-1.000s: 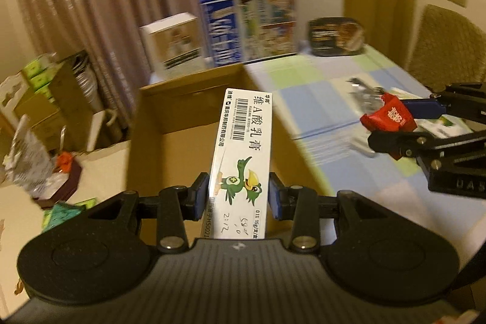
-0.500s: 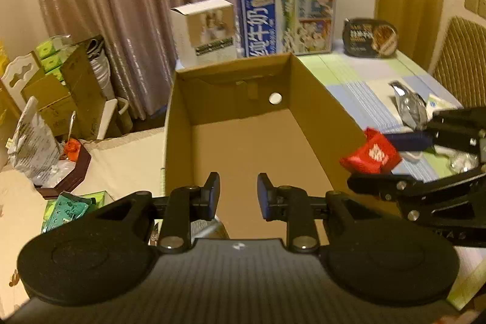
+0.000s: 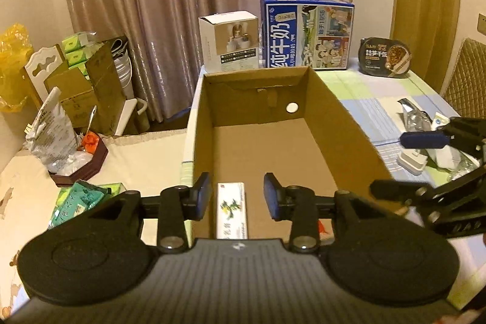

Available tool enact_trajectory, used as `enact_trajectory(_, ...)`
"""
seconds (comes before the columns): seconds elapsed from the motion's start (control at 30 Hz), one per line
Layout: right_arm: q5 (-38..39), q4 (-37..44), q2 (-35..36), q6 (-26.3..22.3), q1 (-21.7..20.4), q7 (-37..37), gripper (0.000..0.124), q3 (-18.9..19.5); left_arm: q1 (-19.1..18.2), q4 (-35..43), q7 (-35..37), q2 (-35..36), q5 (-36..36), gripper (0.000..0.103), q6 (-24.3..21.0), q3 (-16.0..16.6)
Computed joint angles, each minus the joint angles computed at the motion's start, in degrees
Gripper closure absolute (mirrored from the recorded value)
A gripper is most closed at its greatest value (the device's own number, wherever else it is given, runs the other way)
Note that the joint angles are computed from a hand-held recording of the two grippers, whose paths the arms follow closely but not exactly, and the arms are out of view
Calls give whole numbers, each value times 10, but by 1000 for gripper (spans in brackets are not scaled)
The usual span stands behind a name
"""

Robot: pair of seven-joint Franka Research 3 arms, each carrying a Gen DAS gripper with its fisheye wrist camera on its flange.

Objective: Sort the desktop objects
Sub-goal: 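Return both tools to the table toward the remaining items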

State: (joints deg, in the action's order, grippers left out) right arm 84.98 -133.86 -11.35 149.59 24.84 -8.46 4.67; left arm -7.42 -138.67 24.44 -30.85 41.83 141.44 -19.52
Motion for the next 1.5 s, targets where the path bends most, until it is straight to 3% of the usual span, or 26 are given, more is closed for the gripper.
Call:
enact_trajectory(0.07,-2,-19,-20,0,-10,10,46,-10,-4,2,-8,-2,-3,65,-10,-10)
enact_trajectory(0.33,-57,-78,-79,15,-60,85,40,-54,-35,33,-50,20,3,27,-33,-45)
enact_trajectory(0.67,-116,-113,-114,31,-114,118,32,-103,-85,110,-90,116,37,1,-29,-69)
enact_trajectory(0.87,-136,-120,-122,39,-139,124,26,-127,-124,162,-119,189,66,1,-25,-69)
enact_trajectory(1.2,-157,-109,-96,35,-173,137,25,-149,-189,250,-111,299,92,1,-23,-34)
enact_trajectory(1.5,-146,-62,-35,14,-194,80,26,-151,-228,325,-117,383,92,1,-15,2)
